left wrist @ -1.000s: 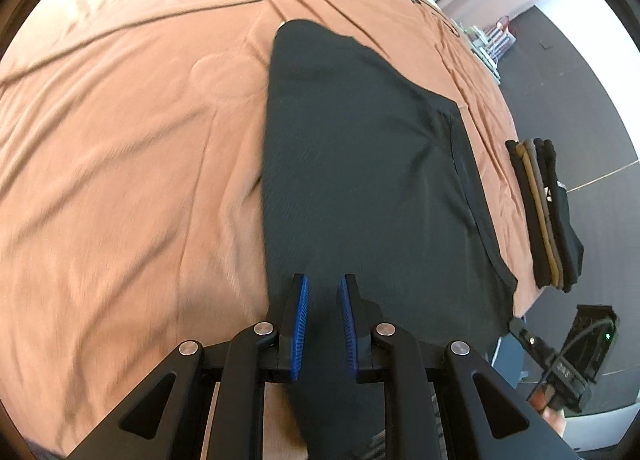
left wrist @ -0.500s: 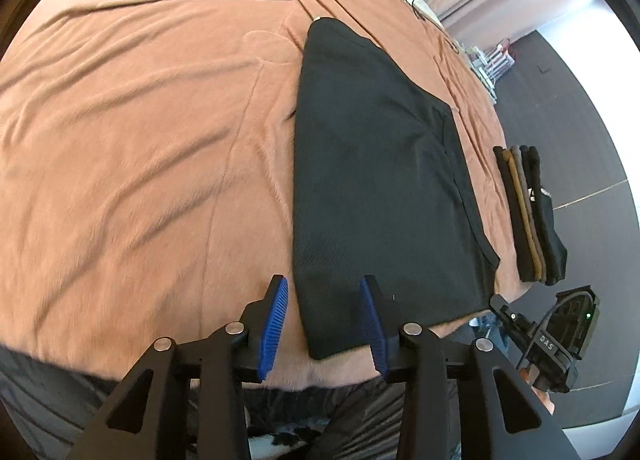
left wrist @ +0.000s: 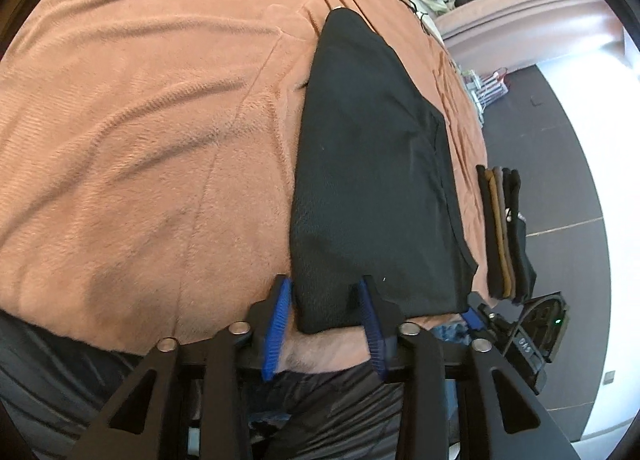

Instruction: Fold small clothes

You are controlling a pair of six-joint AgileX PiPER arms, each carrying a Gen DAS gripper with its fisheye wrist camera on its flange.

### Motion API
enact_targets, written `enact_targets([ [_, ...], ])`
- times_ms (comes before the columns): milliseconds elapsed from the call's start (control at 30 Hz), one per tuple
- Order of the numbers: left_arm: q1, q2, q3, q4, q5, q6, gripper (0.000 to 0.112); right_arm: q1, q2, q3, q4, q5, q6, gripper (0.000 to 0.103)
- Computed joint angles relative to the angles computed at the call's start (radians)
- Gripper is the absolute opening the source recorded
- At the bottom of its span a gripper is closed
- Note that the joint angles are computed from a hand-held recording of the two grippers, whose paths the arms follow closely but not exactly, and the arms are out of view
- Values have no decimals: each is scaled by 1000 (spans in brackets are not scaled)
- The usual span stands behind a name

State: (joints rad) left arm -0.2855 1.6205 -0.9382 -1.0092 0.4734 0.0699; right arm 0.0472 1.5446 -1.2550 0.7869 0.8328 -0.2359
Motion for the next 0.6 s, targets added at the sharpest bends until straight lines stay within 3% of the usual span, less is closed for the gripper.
enact_targets([
  [67, 2, 15, -10, 6, 4, -18, 8, 7, 14, -8, -5, 0, 19, 43],
  [133, 10, 9, 3, -48, 5, 36, 5, 19, 11, -12, -21, -7, 34, 39],
  [200, 13, -10, 12, -23, 5, 26, 5, 28, 20, -27, -31, 12, 46, 25],
  [233, 20, -20, 19, -22, 9, 26, 5, 29, 24, -32, -27, 21, 49, 24],
  [600, 83, -122, 90, 8, 69, 31, 5, 94, 17, -11, 9, 11, 23, 23],
])
